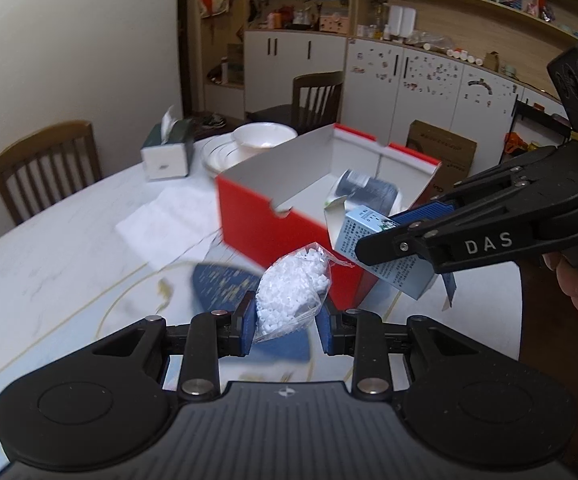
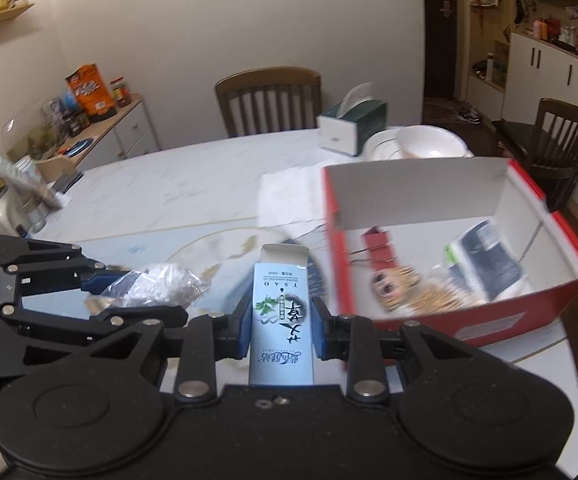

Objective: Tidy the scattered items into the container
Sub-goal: 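Carry the tea carton and foam-piece bag over the red box, then lower both items into the box and open both grippers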

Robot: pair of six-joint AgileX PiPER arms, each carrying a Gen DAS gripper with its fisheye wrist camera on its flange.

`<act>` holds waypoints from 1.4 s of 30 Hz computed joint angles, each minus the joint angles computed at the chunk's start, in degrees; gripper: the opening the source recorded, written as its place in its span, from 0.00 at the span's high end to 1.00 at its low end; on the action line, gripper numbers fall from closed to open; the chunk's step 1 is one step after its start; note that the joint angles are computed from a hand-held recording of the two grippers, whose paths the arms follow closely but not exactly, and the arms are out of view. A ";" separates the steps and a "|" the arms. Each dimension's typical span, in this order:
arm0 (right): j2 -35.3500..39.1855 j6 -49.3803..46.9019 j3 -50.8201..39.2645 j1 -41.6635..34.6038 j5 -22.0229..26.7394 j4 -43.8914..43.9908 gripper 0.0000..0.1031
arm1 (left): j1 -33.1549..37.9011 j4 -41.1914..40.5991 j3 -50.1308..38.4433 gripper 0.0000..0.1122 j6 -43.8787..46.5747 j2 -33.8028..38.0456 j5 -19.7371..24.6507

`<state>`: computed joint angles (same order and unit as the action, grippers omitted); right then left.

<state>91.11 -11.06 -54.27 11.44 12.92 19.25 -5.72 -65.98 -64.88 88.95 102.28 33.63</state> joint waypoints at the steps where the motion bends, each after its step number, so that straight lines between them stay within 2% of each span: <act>1: -0.05 -3.28 -0.15 -1.37 0.24 2.36 0.73 | -1.19 0.03 -0.70 0.74 -0.60 0.34 -0.66; 5: 0.76 -14.88 -1.48 -6.47 1.64 11.18 0.73 | -5.74 1.23 -3.99 0.74 -3.55 2.10 -3.13; 9: 2.93 -21.84 -4.09 -10.72 3.23 15.58 0.73 | -9.72 4.50 -8.21 0.74 -8.40 4.64 -5.14; 13: 6.16 -26.46 -7.70 -14.33 4.96 18.27 0.73 | -13.11 10.90 -14.31 0.74 -16.38 8.39 -6.51; 20: 13.07 -29.50 -15.51 -18.23 6.88 18.04 0.73 | -17.83 24.54 -25.92 0.74 -31.37 15.59 -6.41; 24: 17.10 -29.56 -20.58 -19.25 8.58 16.70 0.73 | -19.96 34.12 -33.59 0.74 -40.90 20.52 -4.05; 31: 24.69 -26.46 -29.75 -19.79 12.34 12.19 0.73 | -21.49 45.55 -49.44 0.74 -53.04 30.21 4.51; 36: 29.15 -23.09 -34.84 -19.35 14.77 8.01 0.73 | -21.80 49.64 -60.34 0.74 -58.34 36.81 11.39; 42: 32.76 -21.94 -38.34 -19.20 16.38 6.60 0.73 | -22.18 52.12 -67.88 0.74 -61.25 41.48 15.88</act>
